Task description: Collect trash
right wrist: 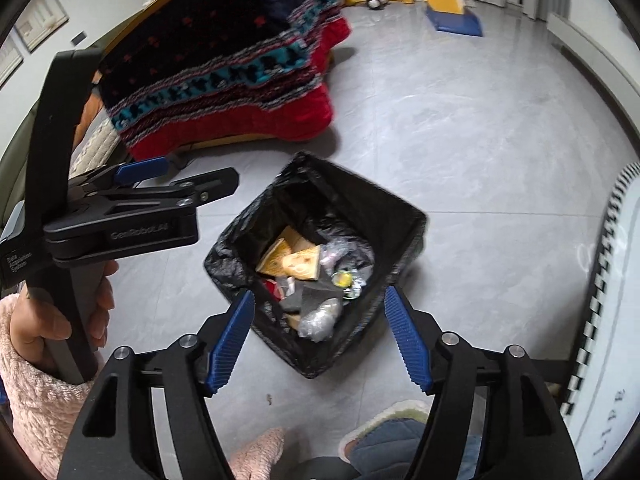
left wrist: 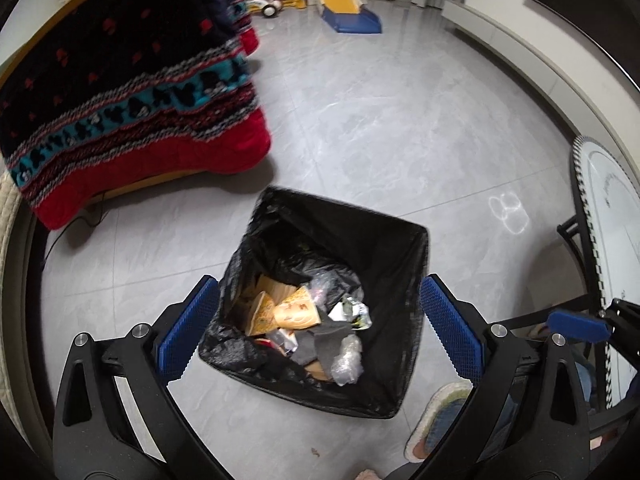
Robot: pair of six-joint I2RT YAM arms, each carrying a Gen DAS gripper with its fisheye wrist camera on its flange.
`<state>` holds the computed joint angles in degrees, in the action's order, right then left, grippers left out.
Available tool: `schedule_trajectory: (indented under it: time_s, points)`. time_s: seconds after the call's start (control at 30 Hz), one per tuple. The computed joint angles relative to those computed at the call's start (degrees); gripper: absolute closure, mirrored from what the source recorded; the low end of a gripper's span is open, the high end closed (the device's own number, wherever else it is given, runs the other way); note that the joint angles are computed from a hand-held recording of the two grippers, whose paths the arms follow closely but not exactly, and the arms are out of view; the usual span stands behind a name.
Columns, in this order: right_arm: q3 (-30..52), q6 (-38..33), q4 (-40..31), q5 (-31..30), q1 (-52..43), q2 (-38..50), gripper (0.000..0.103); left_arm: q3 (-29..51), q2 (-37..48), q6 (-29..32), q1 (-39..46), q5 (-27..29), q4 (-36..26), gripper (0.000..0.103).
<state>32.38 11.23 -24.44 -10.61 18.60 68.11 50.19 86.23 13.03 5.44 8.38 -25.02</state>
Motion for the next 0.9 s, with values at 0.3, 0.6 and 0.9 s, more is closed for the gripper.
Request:
schedule_trajectory:
  time_s: [0.3,0.6,0.9]
  points:
    - [-3.1,-20.6,-13.7,-9.8,-34.1,-14.3,0.017,2.9,-2.1,-8.4,-18.4,-3.6,-2.4,0.006]
    - [3.3,-52.8,-18.7,-20.8,-84.1,-0.2,0.007,12.1,4.2,-17.0,-41.5,-7.0,-2.6,0.006]
    - [15.9,-60.6,-13.1,-20.7,-105.7,22.5,0.003,28.3,20.1,-21.4,-60.4,-10.2,-2.4,0.006]
